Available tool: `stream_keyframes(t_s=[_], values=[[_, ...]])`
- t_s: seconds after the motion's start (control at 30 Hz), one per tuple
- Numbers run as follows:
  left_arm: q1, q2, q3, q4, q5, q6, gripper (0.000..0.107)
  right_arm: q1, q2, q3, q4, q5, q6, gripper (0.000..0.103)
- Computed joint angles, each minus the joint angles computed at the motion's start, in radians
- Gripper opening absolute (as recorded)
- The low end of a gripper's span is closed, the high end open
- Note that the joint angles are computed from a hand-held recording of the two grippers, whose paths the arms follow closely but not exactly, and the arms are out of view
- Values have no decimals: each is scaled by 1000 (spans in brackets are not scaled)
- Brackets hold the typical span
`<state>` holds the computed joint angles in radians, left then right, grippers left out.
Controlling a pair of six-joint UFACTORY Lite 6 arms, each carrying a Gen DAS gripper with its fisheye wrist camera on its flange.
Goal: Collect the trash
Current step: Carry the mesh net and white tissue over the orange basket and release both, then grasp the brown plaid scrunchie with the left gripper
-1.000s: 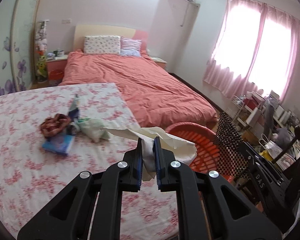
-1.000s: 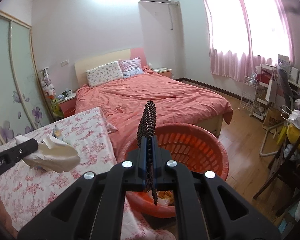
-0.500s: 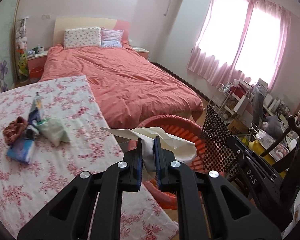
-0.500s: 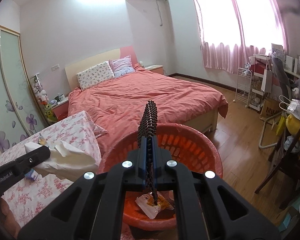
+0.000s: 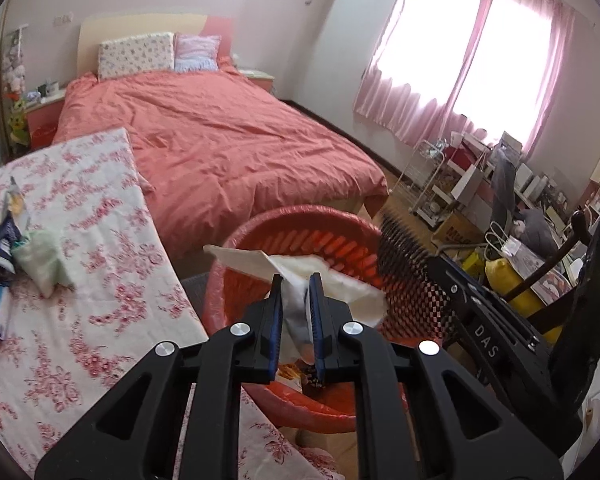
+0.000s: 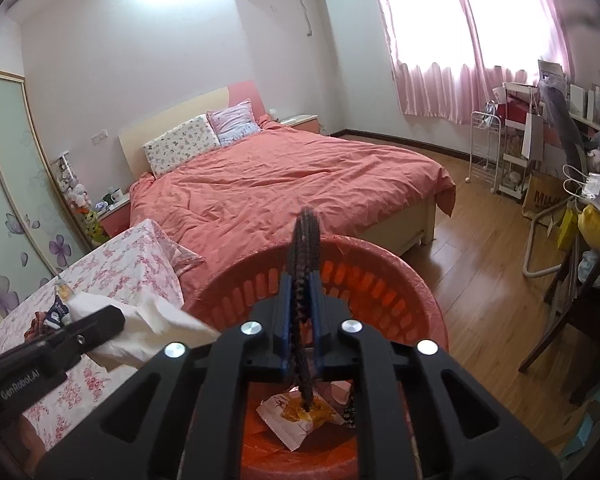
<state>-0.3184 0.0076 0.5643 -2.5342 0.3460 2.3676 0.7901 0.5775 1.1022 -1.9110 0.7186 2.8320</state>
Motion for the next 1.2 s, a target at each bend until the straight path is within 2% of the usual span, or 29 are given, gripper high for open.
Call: stream_keyframes(t_s=[0.03,0.1,0.37,0.53,0.6,0.73,0.8,1.0,1.2], values=[[-1,17,10,18,-2,-17,19,0,6,5,7,-1,0,16],[-2,37,18,2,-9,-1,39,-3,9,-5,9,0,16,21],[63,-33,-56,-19,-32,59,41,21,-14,-42,70,27,-20,36],[180,-132,-134,-3,-58,113,47,55,6,15,117,16,-90,38],[247,-163,-157,37,-59,112,47,72,20,46,138,10,-122,38],[423,-194,-176,234,-38,8,48,110,59,122,184,-1,-188,39],[524,-194,-177,301,-13,-7,53,128,89,170,206,-9,-219,39],[796,-97,-100,429,51,-41,58,171,198,354,286,-43,-345,39],[974,99,104,568,82,-180,59,200,326,566,386,-65,-511,39]])
